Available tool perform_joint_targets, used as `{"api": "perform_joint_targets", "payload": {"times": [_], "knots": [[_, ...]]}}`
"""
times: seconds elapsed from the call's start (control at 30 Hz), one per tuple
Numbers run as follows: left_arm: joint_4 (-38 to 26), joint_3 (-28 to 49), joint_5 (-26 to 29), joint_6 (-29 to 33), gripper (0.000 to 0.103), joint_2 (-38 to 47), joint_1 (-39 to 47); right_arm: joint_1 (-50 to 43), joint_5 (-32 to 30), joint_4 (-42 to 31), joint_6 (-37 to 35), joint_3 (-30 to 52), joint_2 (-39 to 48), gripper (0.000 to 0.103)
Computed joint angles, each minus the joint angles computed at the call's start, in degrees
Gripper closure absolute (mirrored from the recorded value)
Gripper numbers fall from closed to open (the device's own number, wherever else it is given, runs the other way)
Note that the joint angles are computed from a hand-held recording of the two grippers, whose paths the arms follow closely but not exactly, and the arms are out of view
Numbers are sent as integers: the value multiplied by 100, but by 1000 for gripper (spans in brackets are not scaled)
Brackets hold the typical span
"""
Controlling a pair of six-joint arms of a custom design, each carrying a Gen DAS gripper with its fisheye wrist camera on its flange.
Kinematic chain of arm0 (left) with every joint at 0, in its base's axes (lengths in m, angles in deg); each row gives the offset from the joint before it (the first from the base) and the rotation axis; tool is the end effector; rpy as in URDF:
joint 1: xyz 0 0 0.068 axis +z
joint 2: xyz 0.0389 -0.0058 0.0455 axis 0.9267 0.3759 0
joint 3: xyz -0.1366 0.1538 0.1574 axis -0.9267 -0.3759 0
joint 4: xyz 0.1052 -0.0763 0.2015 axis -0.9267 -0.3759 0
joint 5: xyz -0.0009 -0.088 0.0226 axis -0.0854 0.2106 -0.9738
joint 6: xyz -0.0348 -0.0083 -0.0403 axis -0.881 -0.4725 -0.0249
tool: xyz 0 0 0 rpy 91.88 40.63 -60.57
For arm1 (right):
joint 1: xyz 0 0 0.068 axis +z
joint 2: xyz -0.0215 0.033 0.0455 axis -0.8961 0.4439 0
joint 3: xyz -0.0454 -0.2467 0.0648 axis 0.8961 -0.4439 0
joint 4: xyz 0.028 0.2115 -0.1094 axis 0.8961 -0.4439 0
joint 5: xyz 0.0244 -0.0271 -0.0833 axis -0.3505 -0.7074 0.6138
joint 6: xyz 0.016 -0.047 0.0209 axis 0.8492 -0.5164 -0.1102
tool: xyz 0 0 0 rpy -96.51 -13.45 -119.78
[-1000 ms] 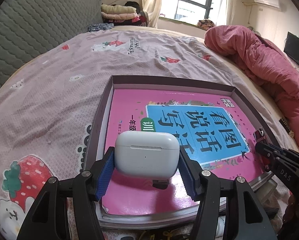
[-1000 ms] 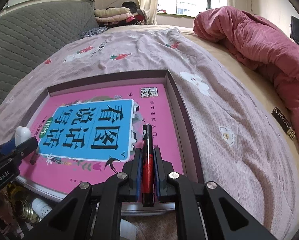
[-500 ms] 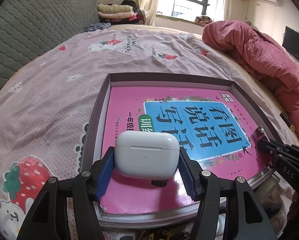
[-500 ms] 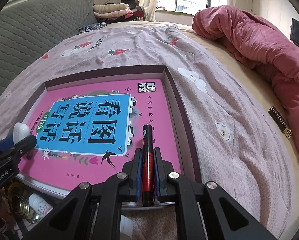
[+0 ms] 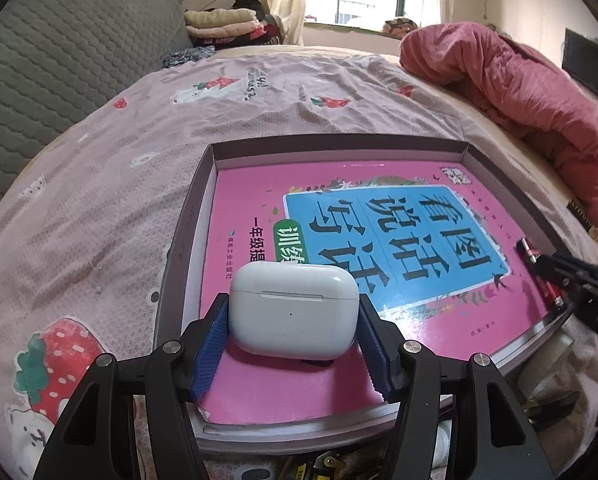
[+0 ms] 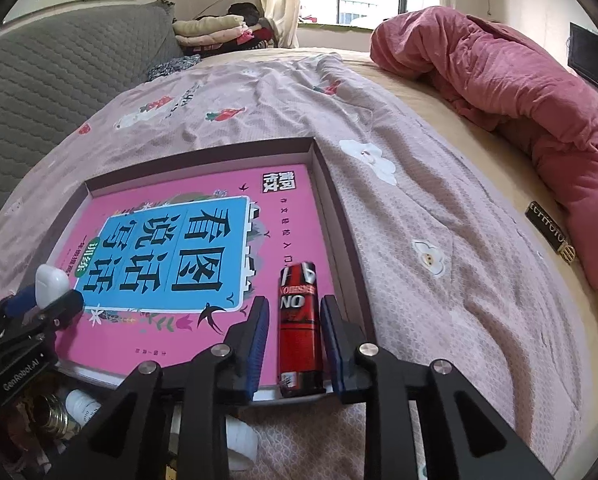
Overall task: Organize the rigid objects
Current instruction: 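Lower the red lighter into the tray and open the right tool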
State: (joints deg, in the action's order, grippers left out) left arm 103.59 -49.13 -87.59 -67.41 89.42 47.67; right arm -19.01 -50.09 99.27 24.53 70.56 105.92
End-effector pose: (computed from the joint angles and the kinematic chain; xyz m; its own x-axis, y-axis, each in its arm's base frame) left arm 0.2816 -0.1013 0.0035 -0.7220 0.1738 -0.6698 0.2410 0.9705 -0.0080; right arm 0.2236 0.1944 0.0280 -0.7446 0.1672 -0.6462 0.2011 0.9793 0.0216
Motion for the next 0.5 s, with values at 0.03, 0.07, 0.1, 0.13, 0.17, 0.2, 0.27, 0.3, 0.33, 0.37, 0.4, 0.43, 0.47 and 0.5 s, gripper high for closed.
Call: {"api": "perform_joint_targets", "payload": {"times": [0.03,0.07,0.1,0.13,0.17,0.2,0.27,0.3,0.33,0.37,0.4,0.43,0.47,0.5], "knots": [[-10,12,-33,26,40,11,-8,15,18,-10,29,-33,-31,75],[-24,17,-31,20,40,10,-4,19,15,-44,50,-37,-50,73],[-31,12,-21,26,40,0,5,24,1,-31,72,-67,-64,71],[-37,7,-35,37,40,-6,1,31,-5,19,75,-108,-89,71],[-40,0,-27,31,40,-13,7,68,37,45,86,-152,-123,71],[-51,5,-12,38,40,-15,20,94,53,53,99,-173,-134,71],[-79,3,7,43,40,-35,32,125,33,68,80,-209,-176,67],[-72,-1,5,43,40,-34,28,133,33,71,59,-212,-189,66],[-82,-1,10,42,40,-40,25,146,26,59,27,-210,-202,65],[-95,0,26,40,40,-46,29,155,32,24,18,-190,-202,64],[-103,-1,51,37,40,-52,38,183,80,-54,35,-165,-208,64],[-115,0,90,31,40,-60,49,190,81,-69,33,-159,-213,64],[-131,2,135,24,40,-67,61,197,74,-80,36,-162,-221,64],[-151,7,170,17,40,-75,70,214,91,-127,56,-152,-229,64]]}}
